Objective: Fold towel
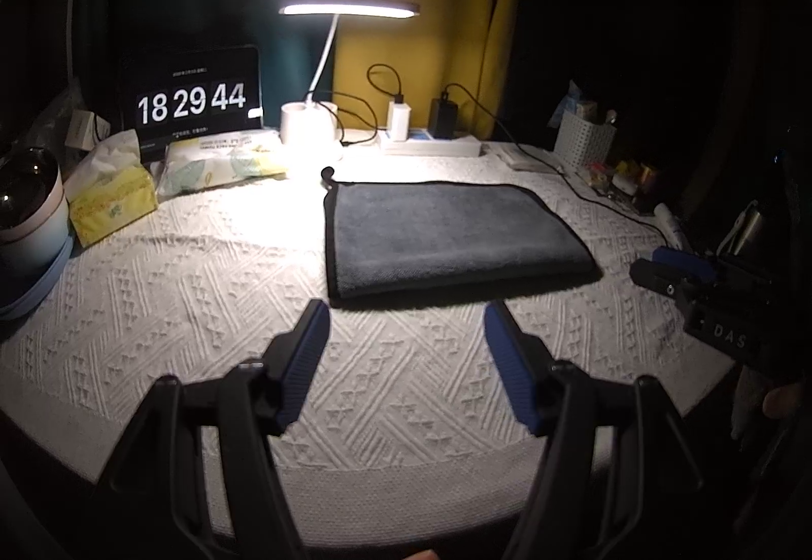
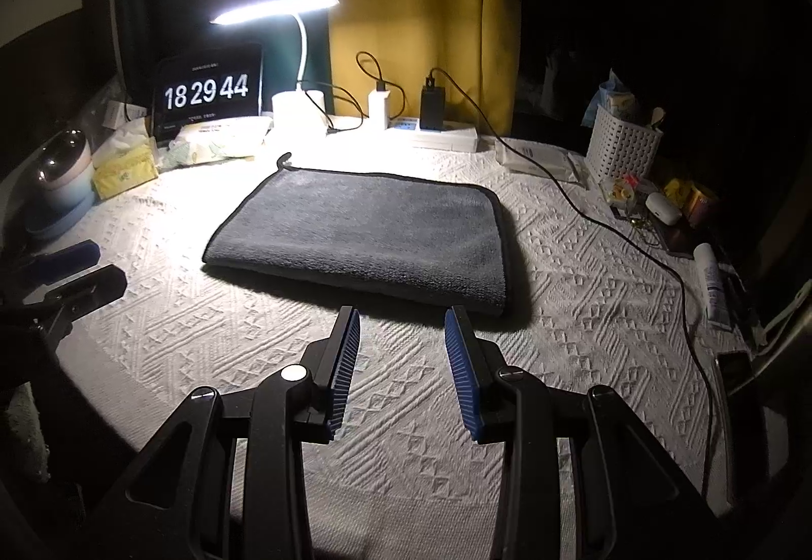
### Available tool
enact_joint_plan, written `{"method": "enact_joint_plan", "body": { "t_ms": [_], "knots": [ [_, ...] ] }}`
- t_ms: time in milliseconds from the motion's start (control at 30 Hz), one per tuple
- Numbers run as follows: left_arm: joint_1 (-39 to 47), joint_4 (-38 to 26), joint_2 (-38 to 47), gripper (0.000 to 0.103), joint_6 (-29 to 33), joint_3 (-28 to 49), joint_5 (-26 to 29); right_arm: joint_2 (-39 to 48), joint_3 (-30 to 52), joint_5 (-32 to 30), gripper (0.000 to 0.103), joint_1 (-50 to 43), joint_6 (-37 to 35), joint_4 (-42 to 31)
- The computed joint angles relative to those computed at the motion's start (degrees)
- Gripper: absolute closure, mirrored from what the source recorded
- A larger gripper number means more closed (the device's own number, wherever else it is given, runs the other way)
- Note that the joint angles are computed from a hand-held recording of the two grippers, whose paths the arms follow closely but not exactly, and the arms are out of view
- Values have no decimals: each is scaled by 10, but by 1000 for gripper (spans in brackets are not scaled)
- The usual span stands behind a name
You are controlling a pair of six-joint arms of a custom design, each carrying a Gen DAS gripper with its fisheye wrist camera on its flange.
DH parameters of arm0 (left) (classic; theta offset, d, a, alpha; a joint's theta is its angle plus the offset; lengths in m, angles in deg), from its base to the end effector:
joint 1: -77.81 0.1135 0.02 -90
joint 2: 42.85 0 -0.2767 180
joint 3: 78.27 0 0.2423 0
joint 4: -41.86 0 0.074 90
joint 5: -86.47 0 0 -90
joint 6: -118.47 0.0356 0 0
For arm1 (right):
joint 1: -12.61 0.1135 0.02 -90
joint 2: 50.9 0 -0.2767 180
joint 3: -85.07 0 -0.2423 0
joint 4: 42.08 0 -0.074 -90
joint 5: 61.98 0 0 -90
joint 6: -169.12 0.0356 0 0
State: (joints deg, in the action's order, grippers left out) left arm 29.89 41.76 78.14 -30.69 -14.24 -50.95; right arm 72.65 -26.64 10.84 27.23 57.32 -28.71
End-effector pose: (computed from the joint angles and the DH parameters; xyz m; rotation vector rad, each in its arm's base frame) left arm 0.2526 -0.2407 0.0653 -0.4900 2.1192 0.0501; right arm 0.3761 0.1090 0.0729 -0.8558 2.1110 0.2791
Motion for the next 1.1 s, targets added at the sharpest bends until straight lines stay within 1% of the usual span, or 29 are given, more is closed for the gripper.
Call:
{"method": "enact_joint_plan", "body": {
  "t_ms": [633, 800, 1100],
  "knots": [
    [-71, -19, -24, 37, -33, 2, -57, -99, -130, -35, 66, -17, -7, 68],
    [-93, -45, -34, 37, -51, 4, -93, -127, -158, -44, 66, -23, -9, 83],
    [-127, -76, -51, 36, -73, 2, -133, -173, -206, -61, 66, -35, -10, 105]
  ]
}}
